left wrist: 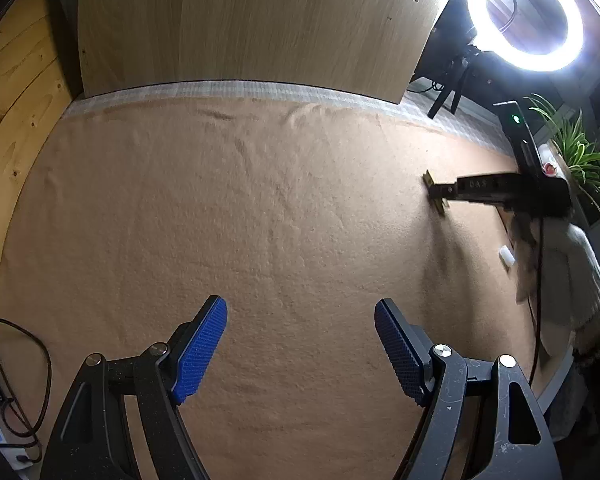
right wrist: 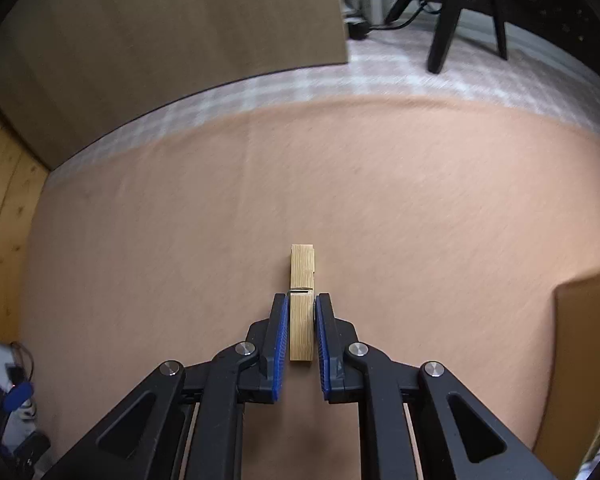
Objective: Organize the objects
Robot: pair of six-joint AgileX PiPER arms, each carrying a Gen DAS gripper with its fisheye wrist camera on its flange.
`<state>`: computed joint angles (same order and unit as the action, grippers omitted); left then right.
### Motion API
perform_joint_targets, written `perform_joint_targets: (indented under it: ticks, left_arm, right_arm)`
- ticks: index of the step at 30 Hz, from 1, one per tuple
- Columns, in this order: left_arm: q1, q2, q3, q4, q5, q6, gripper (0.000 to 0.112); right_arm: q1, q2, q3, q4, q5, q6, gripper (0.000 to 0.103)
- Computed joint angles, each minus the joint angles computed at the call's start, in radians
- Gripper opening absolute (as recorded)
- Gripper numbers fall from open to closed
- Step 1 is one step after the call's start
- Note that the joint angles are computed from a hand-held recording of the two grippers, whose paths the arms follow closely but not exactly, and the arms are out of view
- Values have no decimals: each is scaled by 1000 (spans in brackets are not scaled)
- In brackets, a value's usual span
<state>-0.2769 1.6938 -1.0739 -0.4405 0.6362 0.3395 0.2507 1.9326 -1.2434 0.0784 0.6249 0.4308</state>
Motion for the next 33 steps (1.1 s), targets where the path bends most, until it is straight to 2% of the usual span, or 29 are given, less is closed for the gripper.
perform_joint_targets:
  ticks: [16, 19, 21, 23, 26, 30, 33]
  left_arm:
    - [-37, 17, 75, -71, -42, 69, 79]
    - [-47, 17, 81, -77, -46, 73, 79]
    - [-53, 14, 84, -84, -46, 79, 79]
    - [-64, 15, 80, -85, -47, 78, 79]
    - [-84, 17, 72, -82, -47, 69, 79]
    - [-111, 30, 54, -84, -48, 59, 79]
    - [-131, 38, 41, -82, -46, 51, 79]
  right_arm:
    - [280, -143, 255, 226, -172, -23, 12]
    - [319, -159, 263, 142, -168, 57, 14]
    - [310, -173, 278, 159, -162, 34, 22]
    - [298, -239, 335, 127, -181, 76, 32]
    - [265, -348, 417, -76, -167, 290, 32]
    - [154, -472, 519, -203, -97, 404, 32]
    - [60, -503, 545, -231, -56, 394, 32]
